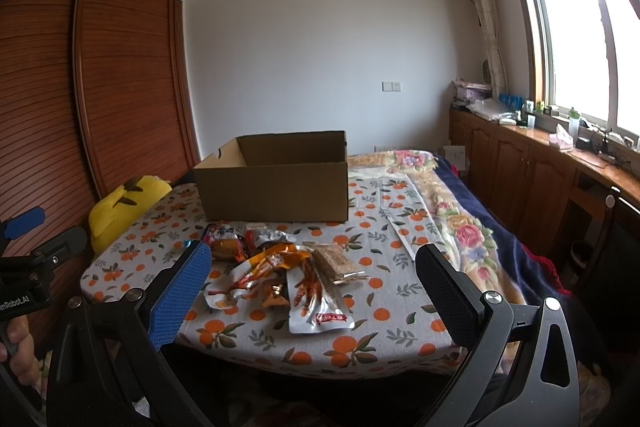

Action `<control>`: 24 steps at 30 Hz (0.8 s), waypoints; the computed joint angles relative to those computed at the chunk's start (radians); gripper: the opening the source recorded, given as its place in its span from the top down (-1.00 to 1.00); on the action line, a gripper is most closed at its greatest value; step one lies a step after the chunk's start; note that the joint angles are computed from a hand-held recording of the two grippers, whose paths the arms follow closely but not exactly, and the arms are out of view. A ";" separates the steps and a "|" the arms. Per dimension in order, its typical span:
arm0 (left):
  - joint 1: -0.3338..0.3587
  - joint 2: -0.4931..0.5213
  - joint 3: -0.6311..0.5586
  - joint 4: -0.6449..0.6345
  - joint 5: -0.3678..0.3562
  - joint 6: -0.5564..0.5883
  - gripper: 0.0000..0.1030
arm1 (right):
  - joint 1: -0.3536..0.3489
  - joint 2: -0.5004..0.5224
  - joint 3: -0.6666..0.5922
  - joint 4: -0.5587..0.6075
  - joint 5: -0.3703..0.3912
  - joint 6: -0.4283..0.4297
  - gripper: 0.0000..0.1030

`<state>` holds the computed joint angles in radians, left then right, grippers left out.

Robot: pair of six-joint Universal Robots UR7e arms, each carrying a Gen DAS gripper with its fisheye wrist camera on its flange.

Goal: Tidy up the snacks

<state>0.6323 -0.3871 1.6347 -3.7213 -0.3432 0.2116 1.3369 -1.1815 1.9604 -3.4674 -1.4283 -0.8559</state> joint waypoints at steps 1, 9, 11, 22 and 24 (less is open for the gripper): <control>-0.001 -0.002 0.000 0.013 0.000 -0.011 -0.99 | 0.000 0.000 -0.001 0.001 -0.002 0.000 -1.00; 0.002 0.000 -0.005 0.025 -0.003 -0.017 -0.99 | -0.009 -0.006 0.015 -0.002 -0.003 0.000 -1.00; 0.002 0.000 -0.005 0.024 -0.002 -0.017 -0.99 | -0.009 -0.006 0.014 0.000 -0.003 0.000 -1.00; 0.009 -0.005 0.003 0.052 -0.017 -0.049 -0.99 | -0.009 -0.006 0.013 0.002 -0.003 0.000 -1.00; 0.017 -0.008 0.005 0.078 -0.031 -0.068 -0.99 | -0.011 -0.003 0.007 0.011 -0.005 -0.003 -1.00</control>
<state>0.6490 -0.3948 1.6394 -3.6430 -0.3738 0.1435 1.3257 -1.1841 1.9671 -3.4566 -1.4330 -0.8587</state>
